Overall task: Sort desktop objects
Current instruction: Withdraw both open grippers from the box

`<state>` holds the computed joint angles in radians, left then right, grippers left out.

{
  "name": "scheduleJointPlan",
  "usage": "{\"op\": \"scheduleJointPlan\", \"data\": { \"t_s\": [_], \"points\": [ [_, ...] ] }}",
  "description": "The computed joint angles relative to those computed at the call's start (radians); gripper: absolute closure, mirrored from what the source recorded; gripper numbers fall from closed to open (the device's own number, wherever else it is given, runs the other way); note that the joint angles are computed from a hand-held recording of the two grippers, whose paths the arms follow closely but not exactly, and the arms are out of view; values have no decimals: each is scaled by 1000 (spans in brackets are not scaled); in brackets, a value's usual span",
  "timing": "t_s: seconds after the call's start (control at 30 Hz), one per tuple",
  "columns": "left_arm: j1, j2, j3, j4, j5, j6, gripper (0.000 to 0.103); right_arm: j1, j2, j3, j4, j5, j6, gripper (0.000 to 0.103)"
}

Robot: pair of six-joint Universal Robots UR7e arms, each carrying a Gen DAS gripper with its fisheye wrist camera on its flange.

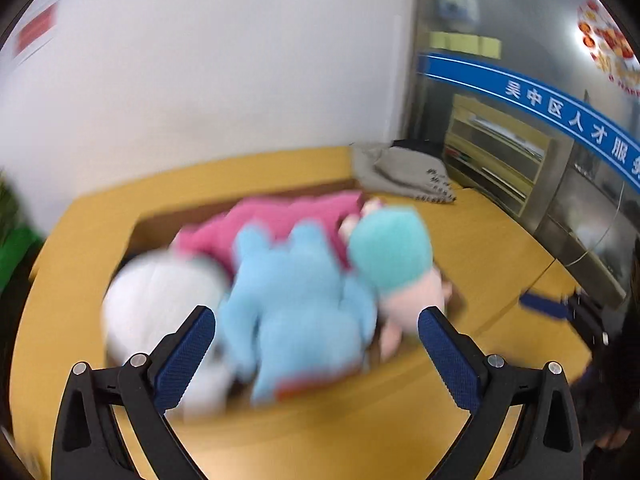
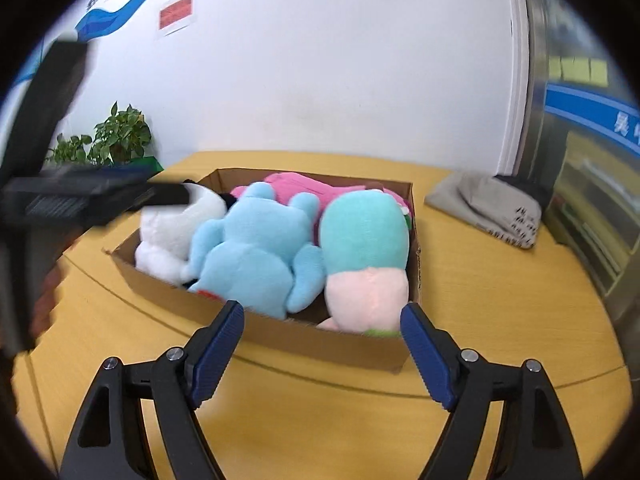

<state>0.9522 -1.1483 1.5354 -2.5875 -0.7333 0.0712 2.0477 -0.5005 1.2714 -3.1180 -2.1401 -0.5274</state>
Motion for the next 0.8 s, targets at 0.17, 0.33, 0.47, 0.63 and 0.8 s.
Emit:
{"op": "scheduleJointPlan", "data": {
  "t_s": [0.17,0.33,0.47,0.63,0.8],
  "points": [
    [-61,-214,306,-31,70,-162,0,30,-33,123,-83,-24,52,23],
    [-114,-360,475,-37,64,-266,0,66,-72,215,-131,-82,72,23],
    [-138,-409,521,-18,65,-295,0,90,-102,272,-187,-111,70,23],
    [-170,-439,560,-20,69,-304,0,108,-122,310,-217,-132,74,23],
    [-176,-437,576,-68,42,-291,0,110,-129,329,-208,-139,86,23]
  ]
}}
